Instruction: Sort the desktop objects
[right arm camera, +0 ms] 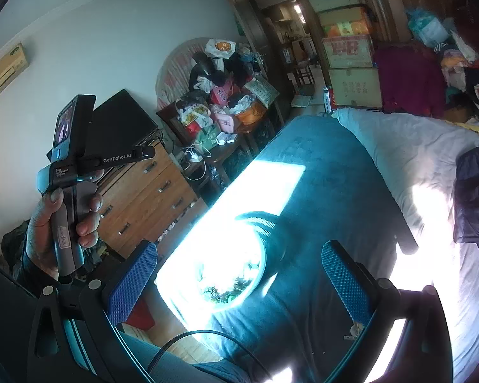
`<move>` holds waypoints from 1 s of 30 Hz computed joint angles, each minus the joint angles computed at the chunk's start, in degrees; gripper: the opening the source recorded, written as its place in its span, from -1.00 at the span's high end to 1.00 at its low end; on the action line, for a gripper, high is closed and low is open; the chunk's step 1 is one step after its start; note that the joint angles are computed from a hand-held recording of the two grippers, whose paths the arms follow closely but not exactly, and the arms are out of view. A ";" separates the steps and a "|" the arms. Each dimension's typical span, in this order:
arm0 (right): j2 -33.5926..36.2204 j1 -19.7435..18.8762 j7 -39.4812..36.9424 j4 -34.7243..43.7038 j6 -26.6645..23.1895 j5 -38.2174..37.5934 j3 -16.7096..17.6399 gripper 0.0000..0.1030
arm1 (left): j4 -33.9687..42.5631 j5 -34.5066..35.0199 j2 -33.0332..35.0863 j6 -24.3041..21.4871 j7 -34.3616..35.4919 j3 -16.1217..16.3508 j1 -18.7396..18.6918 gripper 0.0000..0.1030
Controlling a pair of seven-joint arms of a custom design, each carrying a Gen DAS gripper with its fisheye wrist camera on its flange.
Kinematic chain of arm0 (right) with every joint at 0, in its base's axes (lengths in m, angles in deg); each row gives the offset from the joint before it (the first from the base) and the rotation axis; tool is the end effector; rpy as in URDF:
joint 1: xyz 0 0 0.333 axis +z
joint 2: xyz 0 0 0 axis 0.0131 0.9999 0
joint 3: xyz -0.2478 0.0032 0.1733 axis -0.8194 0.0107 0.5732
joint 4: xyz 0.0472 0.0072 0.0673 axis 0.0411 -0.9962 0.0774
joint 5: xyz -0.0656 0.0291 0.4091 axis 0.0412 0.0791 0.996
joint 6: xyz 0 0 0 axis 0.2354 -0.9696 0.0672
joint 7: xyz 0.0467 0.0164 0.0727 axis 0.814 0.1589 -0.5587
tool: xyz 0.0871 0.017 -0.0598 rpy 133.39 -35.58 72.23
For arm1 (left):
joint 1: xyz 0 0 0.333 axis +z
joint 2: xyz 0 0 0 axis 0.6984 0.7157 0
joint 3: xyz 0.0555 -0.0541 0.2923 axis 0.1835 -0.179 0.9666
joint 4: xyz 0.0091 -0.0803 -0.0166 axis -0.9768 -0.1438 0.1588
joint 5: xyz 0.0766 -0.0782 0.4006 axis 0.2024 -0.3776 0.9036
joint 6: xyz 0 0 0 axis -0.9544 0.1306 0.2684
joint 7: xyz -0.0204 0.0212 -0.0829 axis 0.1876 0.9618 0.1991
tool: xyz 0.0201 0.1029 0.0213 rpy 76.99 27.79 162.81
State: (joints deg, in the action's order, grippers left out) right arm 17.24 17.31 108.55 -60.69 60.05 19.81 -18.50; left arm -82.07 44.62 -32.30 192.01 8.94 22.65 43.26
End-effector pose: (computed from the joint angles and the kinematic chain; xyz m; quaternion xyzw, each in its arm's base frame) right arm 0.4082 0.0122 0.7458 -0.7287 0.5151 -0.0530 0.4482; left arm 0.4800 -0.1417 0.7840 -0.7356 0.5540 -0.1693 0.3511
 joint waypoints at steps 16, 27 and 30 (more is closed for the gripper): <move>1.12 -0.10 -0.79 0.16 -1.76 0.94 -0.10 -1.00 | -1.30 -1.65 0.17 0.57 0.85 0.87 -0.23 -1.00; -2.10 -8.13 -3.25 -3.57 22.14 -20.39 8.25 -1.00 | -13.89 -33.39 0.88 13.16 15.49 7.23 -4.80 -1.00; -1.80 -13.57 0.05 -4.48 31.48 -30.55 11.88 -1.00 | -13.29 -30.80 1.54 16.92 16.79 5.06 -4.36 -1.00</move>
